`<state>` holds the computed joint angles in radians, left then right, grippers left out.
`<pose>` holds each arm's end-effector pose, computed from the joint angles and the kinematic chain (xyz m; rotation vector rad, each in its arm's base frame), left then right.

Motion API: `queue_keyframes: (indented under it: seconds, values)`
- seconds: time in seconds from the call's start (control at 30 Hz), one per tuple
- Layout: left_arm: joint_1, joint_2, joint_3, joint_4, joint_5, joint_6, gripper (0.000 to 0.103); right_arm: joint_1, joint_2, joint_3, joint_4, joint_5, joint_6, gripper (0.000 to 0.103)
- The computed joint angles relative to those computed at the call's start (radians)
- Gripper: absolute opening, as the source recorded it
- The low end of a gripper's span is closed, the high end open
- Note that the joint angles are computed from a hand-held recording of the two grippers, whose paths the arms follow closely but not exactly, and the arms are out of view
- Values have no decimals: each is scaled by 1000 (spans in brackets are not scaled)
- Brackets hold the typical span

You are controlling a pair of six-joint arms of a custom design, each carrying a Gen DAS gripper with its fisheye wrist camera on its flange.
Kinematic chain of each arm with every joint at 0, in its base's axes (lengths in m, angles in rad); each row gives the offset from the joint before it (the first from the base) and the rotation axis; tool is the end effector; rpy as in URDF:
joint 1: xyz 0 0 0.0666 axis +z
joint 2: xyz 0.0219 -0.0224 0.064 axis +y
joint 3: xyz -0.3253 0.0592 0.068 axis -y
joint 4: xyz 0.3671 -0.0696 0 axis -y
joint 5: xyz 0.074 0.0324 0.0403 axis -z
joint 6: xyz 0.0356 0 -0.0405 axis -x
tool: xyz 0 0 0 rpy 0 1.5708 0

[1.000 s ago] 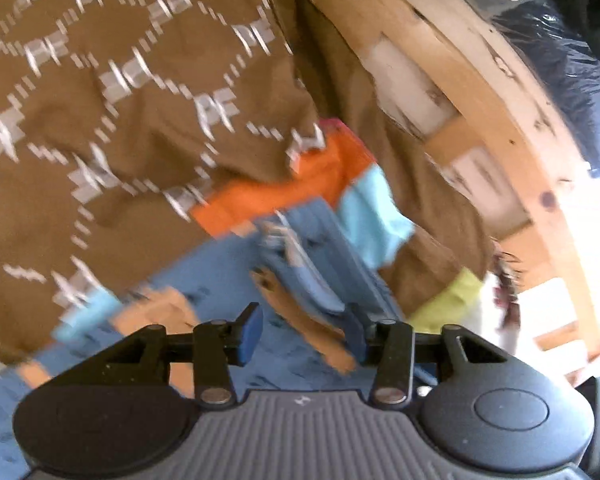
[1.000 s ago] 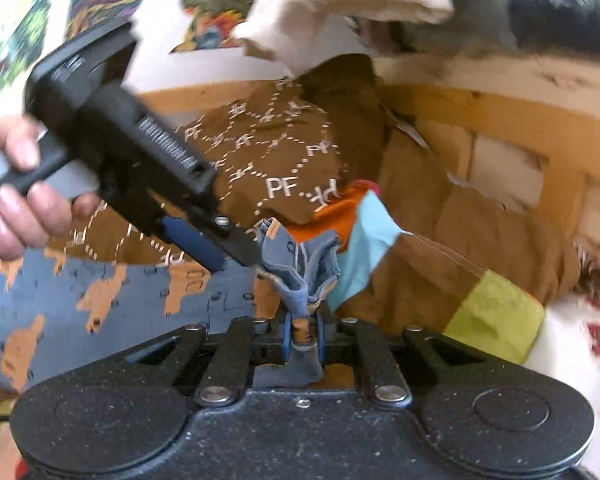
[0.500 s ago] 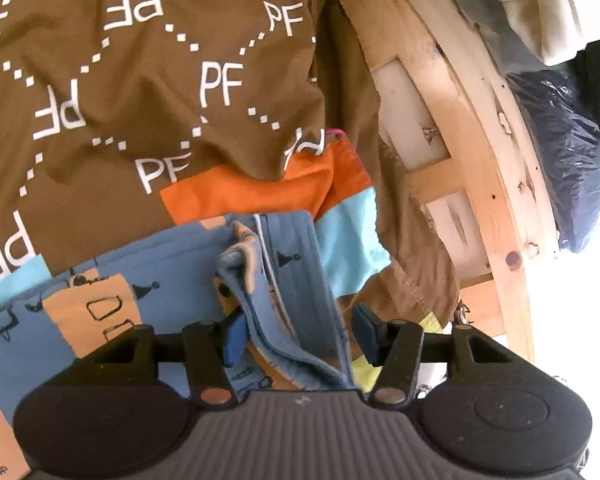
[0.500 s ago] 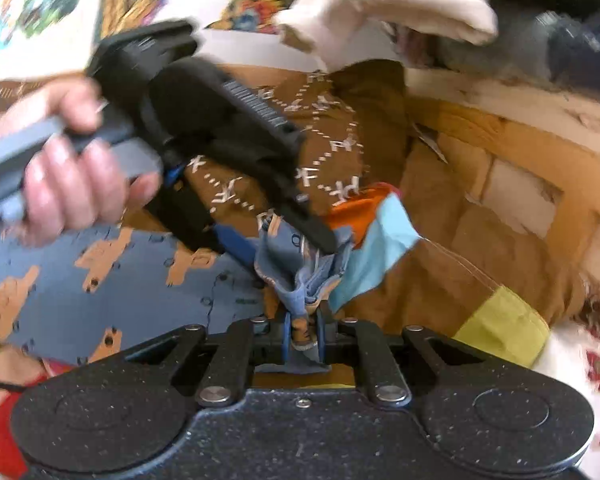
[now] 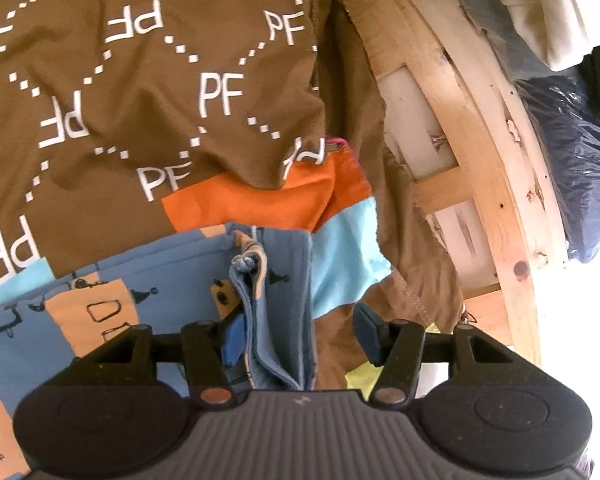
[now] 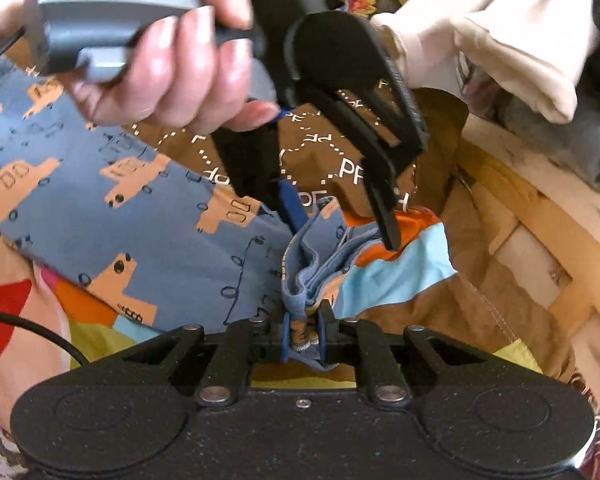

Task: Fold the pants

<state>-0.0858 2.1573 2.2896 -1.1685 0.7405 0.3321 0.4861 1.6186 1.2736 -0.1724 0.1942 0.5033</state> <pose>0.6688 -0.0820 0.3259 -0.0444 2.5709 -1.1161 0.4856 0.2484 0.2741 -0.8843 1.8876 -0.2131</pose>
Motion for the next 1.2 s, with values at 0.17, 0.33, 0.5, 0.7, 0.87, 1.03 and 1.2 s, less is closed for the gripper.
queue_keyframes:
  seconds: [0.17, 0.33, 0.5, 0.7, 0.87, 1.03, 1.2]
  values:
    - [-26, 15, 54, -50, -113, -37, 30, 6, 5, 3, 5, 12, 39, 15]
    - [-31, -5, 35, -39, -154, -36, 11, 10, -7, -7, 16, 17, 37, 15]
    - [-8, -75, -67, 10, -145, -25, 9, 20, -33, -29, 43, 0, 43, 12]
    - [38, -219, -265, 111, -127, 12, 9, 37, -71, -49, 58, -67, 33, 11]
    - [98, -353, -446, 194, -115, 46, 9, 64, -96, -43, 33, -150, 9, 10]
    - [156, -448, -579, 230, -121, 61, 9, 97, -92, -21, -8, -220, -20, 10]
    - [200, -515, -693, 252, -147, 42, 9, 127, -69, 3, -57, -274, -27, 10]
